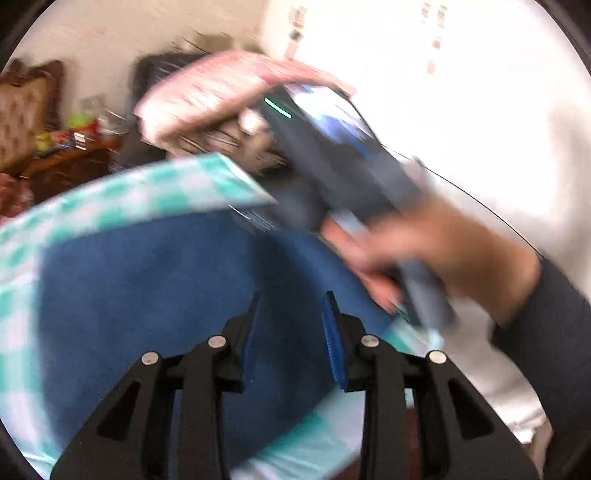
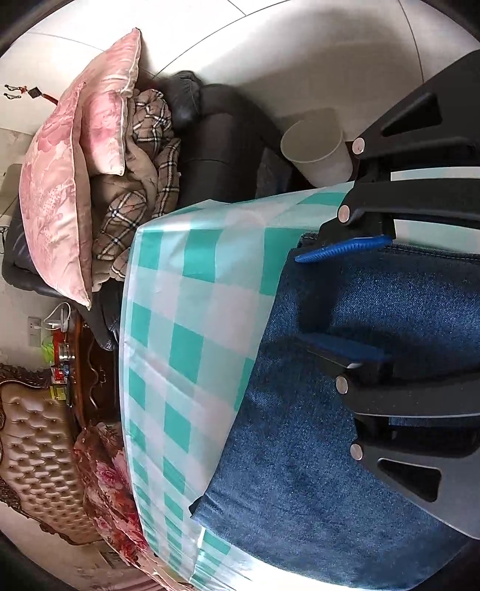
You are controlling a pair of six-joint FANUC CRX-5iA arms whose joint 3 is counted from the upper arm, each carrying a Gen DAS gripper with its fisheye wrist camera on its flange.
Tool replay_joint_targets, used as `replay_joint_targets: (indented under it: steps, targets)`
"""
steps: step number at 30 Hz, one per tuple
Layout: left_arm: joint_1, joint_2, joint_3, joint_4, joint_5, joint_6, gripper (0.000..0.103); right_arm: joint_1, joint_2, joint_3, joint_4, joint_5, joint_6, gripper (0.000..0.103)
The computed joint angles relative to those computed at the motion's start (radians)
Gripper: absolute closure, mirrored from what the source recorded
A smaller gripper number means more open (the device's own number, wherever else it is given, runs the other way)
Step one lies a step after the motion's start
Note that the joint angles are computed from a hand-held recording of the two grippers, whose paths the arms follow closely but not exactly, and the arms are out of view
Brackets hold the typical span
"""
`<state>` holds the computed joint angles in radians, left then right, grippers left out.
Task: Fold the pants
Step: 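Release the jeans from both grippers and pull the grippers back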
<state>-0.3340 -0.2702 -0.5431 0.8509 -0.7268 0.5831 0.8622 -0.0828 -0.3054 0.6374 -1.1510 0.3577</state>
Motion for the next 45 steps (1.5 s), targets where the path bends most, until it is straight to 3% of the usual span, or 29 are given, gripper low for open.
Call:
replay_joint_targets:
  steps: [4, 8, 12, 17, 22, 26, 30, 32, 34, 37, 41, 45]
  targets:
    - [0.048, 0.148, 0.203, -0.179, -0.055, 0.168, 0.072, 0.004, -0.003, -0.008, 0.011, 0.002, -0.012, 0.068]
    - [0.065, 0.317, 0.378, -0.237, -0.166, 0.209, 0.076, 0.009, -0.001, -0.011, 0.022, -0.003, -0.022, 0.068]
    - [0.061, 0.413, 0.469, -0.282, -0.22, 0.232, 0.076, 0.011, -0.002, -0.016, 0.03, -0.001, -0.027, 0.068]
    - [0.065, 0.41, 0.433, -0.277, -0.202, 0.189, 0.076, 0.019, 0.008, -0.01, 0.044, -0.022, -0.035, 0.068]
    - [0.073, 0.407, 0.427, -0.265, -0.207, 0.189, 0.076, 0.116, 0.033, 0.025, 0.102, -0.199, -0.141, 0.069]
    - [0.069, 0.408, 0.42, -0.268, -0.196, 0.185, 0.076, 0.217, 0.024, 0.026, 0.063, -0.366, -0.293, 0.069]
    - [0.067, 0.405, 0.416, -0.265, -0.193, 0.189, 0.075, 0.255, 0.007, 0.001, -0.019, -0.414, -0.376, 0.069]
    - [0.072, 0.392, 0.402, -0.248, -0.194, 0.175, 0.066, 0.275, 0.0, -0.02, -0.019, -0.415, -0.417, 0.068]
    - [0.079, 0.358, 0.373, -0.241, -0.172, 0.177, 0.048, 0.286, 0.008, -0.013, -0.025, -0.435, -0.429, 0.067]
    - [0.115, 0.287, 0.316, -0.216, -0.173, 0.169, 0.043, 0.302, 0.011, 0.003, -0.047, -0.468, -0.464, 0.061]
    - [0.211, 0.186, 0.244, -0.175, -0.27, 0.139, 0.032, 0.333, 0.017, 0.029, -0.081, -0.519, -0.506, 0.051]
    - [0.29, 0.064, 0.18, -0.235, -0.301, 0.139, 0.023, 0.384, 0.028, 0.063, -0.12, -0.584, -0.564, 0.045]
